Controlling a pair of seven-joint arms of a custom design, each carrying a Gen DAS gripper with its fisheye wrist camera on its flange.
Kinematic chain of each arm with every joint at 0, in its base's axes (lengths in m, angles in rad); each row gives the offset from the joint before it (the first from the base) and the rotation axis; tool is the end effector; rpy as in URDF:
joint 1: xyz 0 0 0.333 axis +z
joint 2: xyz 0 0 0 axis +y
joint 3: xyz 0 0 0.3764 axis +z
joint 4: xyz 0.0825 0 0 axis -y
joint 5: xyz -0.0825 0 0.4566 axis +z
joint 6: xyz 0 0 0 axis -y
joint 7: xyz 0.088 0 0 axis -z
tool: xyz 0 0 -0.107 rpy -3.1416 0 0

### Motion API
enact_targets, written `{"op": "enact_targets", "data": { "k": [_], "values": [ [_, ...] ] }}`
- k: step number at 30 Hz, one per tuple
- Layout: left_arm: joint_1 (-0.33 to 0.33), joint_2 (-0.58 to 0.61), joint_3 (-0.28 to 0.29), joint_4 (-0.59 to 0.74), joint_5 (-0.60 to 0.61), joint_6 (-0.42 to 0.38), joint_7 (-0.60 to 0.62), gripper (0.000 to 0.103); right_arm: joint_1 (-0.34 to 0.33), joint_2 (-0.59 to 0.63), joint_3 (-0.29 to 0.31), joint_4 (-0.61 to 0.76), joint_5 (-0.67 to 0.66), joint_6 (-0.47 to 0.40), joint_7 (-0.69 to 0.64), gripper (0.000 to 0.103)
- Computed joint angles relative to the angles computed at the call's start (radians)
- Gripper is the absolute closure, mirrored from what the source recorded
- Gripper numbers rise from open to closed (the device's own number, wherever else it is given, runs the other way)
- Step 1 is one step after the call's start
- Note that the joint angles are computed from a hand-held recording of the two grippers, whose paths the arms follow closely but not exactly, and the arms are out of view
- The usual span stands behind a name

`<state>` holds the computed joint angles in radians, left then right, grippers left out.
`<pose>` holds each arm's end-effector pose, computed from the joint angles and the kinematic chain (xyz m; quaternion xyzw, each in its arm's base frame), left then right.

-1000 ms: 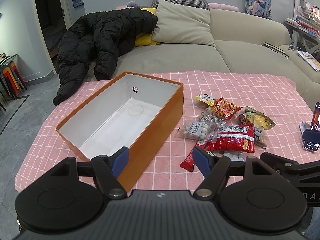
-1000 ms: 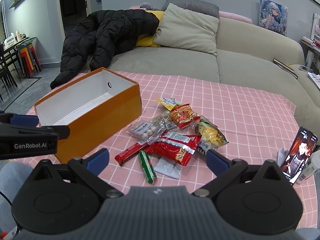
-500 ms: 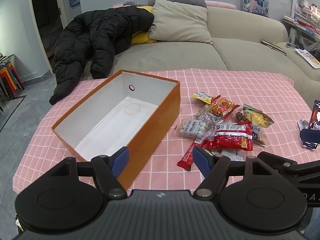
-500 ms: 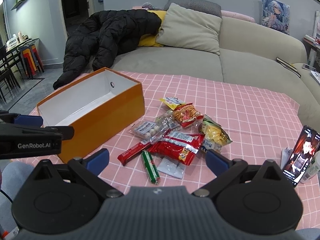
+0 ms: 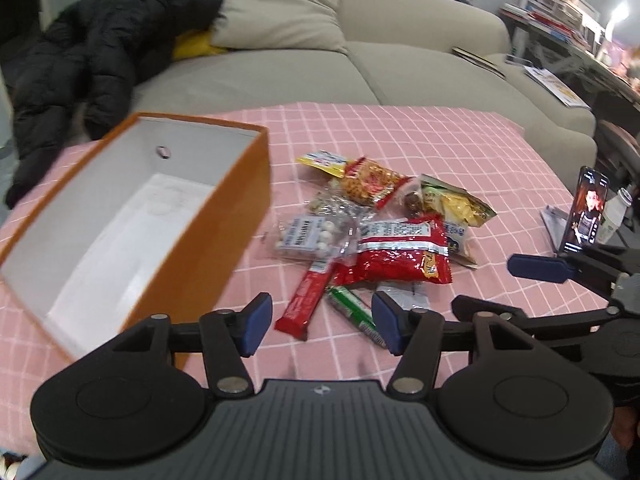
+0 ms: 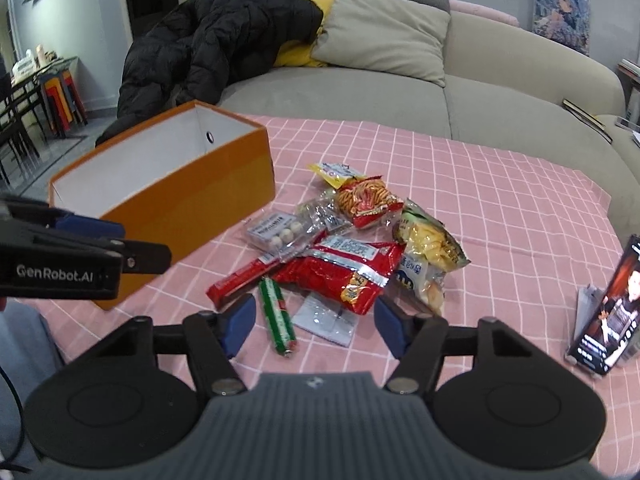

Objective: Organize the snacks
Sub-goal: 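Grasp the red chip bag with the left tool while the right tool grasps the yellow-green chip bag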

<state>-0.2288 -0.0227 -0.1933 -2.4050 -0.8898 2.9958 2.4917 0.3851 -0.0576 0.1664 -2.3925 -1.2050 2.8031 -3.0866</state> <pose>0.5358 -0.1799 0.3817 -0.4819 0.8115 -0.2996 0.1398 0.4478 0.3279 0.3785 -0.6592 0.6583 -0.2402 0.2727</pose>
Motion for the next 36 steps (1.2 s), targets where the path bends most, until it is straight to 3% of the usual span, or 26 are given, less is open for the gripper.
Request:
{"op": "enact_targets", "data": {
  "k": [4,6,9,13,19,24,28,33,36],
  "values": [
    [0.019,0.068,-0.007,0.059,0.046,-0.027,-0.013,0.032,-0.014,0.051,-0.026,0.024,-0.018,0.024,-0.093,0.030],
    [0.040,0.096,-0.029,0.083,0.039,-0.028,0.003,0.032,-0.012,0.075,-0.036,0.041,0.006,-0.008,-0.148,0.029],
    [0.073,0.124,-0.064,0.119,-0.009,-0.065,0.062,0.032,-0.014,0.097,-0.060,0.054,0.023,-0.039,-0.121,0.029],
    [0.085,0.167,-0.089,0.165,0.004,-0.113,0.046,0.032,-0.025,0.119,-0.088,0.060,0.044,-0.039,-0.094,0.029],
    [0.095,0.228,-0.147,0.207,-0.035,-0.082,0.045,0.025,-0.047,0.151,-0.125,0.072,0.030,-0.005,-0.131,0.029],
    [0.080,0.273,-0.165,0.210,0.097,-0.035,0.002,0.023,-0.059,0.191,-0.151,0.101,-0.005,0.039,-0.209,0.029],
    [0.116,0.296,-0.217,0.212,0.133,-0.014,0.001,0.016,-0.060,0.223,-0.169,0.126,0.000,0.058,-0.272,0.029],
    [0.135,0.311,-0.253,0.207,0.201,0.011,0.005,0.014,-0.048,0.243,-0.195,0.136,0.009,0.094,-0.290,0.045],
    [0.084,0.323,-0.201,0.197,0.333,0.053,-0.069,0.014,-0.041,0.239,-0.199,0.131,0.023,0.096,-0.301,0.054]
  ]
}}
